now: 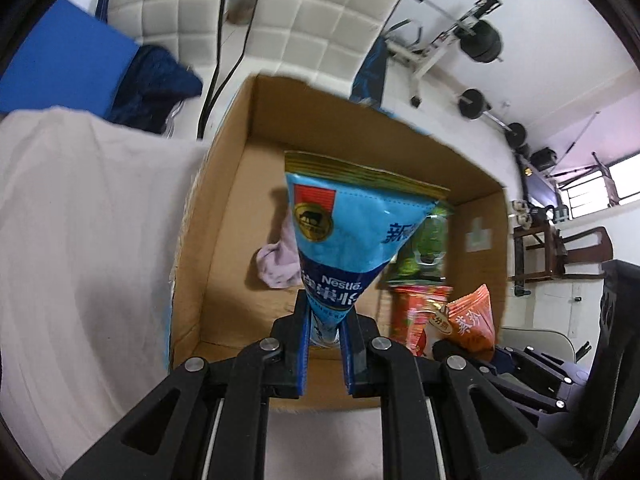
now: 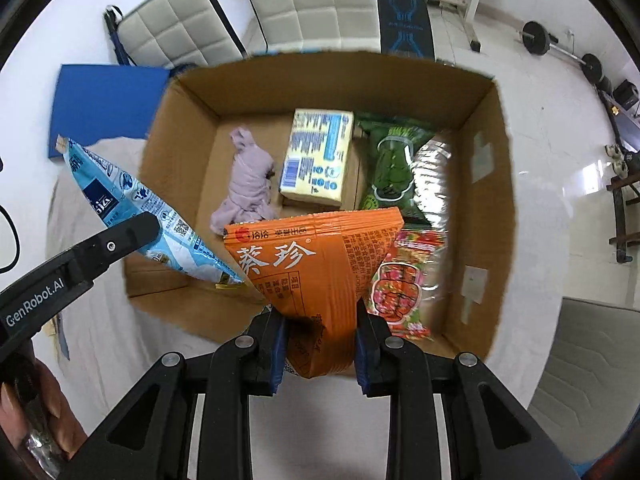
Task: Organize soft objects
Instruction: 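Carry tube and orange bag into the box and release both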
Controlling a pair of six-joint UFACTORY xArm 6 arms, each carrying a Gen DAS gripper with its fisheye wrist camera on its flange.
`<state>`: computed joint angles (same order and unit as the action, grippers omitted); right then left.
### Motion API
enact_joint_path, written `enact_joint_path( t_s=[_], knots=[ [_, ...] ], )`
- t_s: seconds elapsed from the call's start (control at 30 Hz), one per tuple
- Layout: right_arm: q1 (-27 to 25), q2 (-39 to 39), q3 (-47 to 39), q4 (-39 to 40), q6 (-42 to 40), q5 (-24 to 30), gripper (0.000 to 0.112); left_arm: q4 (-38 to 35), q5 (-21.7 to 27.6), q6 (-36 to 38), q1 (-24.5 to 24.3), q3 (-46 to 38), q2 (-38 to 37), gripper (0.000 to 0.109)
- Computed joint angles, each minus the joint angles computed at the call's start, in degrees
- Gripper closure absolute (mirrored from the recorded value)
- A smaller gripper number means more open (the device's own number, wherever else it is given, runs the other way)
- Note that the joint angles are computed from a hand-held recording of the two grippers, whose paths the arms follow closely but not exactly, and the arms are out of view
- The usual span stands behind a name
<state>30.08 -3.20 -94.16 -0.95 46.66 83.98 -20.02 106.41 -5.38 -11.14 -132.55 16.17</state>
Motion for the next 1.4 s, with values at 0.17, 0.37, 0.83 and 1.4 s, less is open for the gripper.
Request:
enact_joint_path(
  t_s=[0.17, 0.37, 0.83, 1.4],
  knots=[
    [-1.15, 3.3, 1.98, 2.68, -1.92, -1.65, 0.083, 2.34, -2.97, 0.75, -1.21, 7.96, -2.57, 0.098],
    [-1.66, 5.16, 3.73, 4.42, -3.15, -2.75, 0.083, 3.64, -4.29, 0.72, -1.98, 12.11, -3.81, 0.098],
    [-1.71, 3.65, 5.17, 4.2, -3.37, -3.11, 0.048, 9.97, -3.99, 0.26, -4.03, 7.38, -2.98, 0.076],
    [0.11, -2.04, 3.73, -3.95, 1.51, 2.45, 0.012, 19.52, -9.11, 4.47, -8.28, 11.19, -9.25, 0.007]
  ],
)
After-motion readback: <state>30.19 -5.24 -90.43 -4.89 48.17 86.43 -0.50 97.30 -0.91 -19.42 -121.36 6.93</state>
